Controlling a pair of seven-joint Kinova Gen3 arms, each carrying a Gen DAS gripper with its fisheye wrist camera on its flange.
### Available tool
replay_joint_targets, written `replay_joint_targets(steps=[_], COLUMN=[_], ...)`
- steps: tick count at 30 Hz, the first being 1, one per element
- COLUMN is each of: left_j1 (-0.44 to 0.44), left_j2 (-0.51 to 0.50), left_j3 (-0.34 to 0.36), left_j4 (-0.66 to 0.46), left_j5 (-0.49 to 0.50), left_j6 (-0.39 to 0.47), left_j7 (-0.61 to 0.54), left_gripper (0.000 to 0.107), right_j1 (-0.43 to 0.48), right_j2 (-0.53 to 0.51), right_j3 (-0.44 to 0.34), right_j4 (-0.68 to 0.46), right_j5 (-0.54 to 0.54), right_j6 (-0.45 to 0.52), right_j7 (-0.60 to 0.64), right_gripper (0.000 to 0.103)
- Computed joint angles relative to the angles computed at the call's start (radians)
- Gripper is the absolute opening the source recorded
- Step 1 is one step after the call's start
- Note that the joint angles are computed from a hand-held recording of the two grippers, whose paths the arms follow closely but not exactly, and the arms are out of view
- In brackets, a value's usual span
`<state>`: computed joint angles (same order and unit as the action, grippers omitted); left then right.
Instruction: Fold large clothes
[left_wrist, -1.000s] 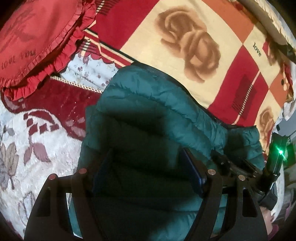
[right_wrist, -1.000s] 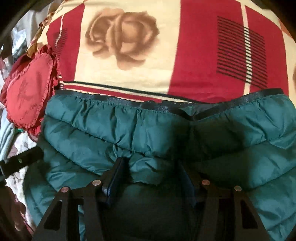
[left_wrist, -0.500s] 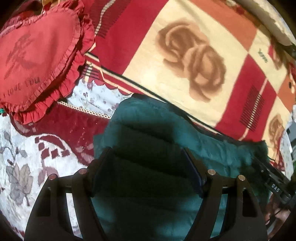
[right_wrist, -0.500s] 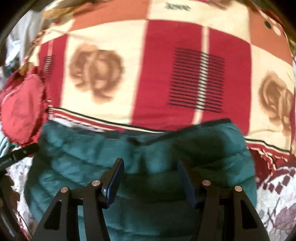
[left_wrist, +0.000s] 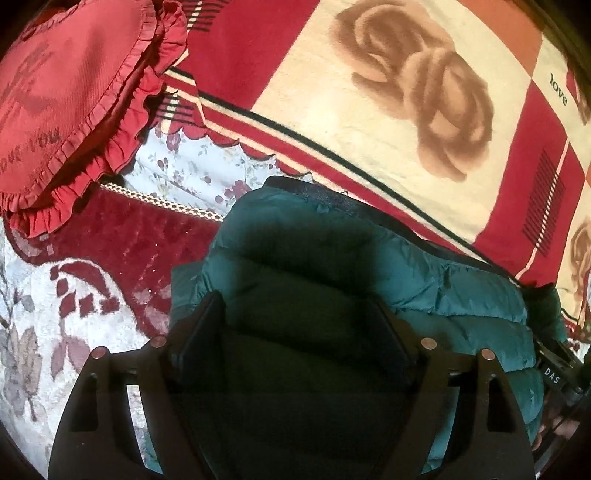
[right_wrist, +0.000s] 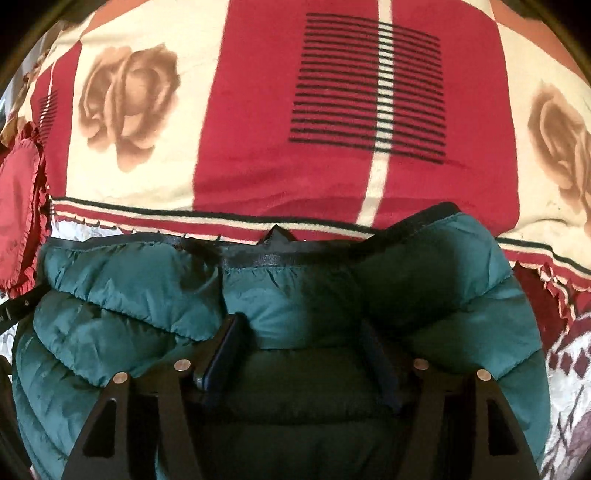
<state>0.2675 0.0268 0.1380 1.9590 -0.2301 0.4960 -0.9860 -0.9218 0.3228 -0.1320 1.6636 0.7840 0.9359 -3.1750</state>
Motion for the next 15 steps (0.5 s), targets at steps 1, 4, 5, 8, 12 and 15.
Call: replay_joint_targets(steps=[1,4,5,8,12,15], left_j1=[0.002,0.009,0.011,0.018,0.018,0.011], left_j2=[0.0,0.002,0.002,0.003,-0.016,-0.057], left_j3=[-0.001,0.001,0.001,0.004,0.008,0.014], left_j4=[0.011,0.02,0.021,0.015,0.008,0.013], left_j5=[-0.016,-0.043,-0.051,-0.071,-0.058,-0.024], left_j6=[-0.016,-0.029,-0.028,-0.015,0.015,0.04], left_j7=[0.017,0.049,0.057,0.073,0.038,0.013], left_gripper=[0.082,0.082,0.083,0.083,0.083,0.082], right_j1=[0.003,-0.002,-0.002,0.004,-0.039,-0.058], right_j2=[0.005,0.006,0.004,0.0,-0.042,-0.078], right_j3=[0.003,0.005,0.005,-0.005,-0.018,-0.042], right_j4=[-0.001,0.002,0.004,-0.017,-0.022,-0.012], right_j5=[0.004,0.011,0.011,-0.016,-0.001,0.024], right_j6=[-0.003,-0.003,-0.005,0.017,0.08,0.094], right_j7=[0.002,-0.007,-0.009,0.024,-0.026,-0.085], right_gripper=[0.065,0.065,0.065,0.065,0.065,0.069])
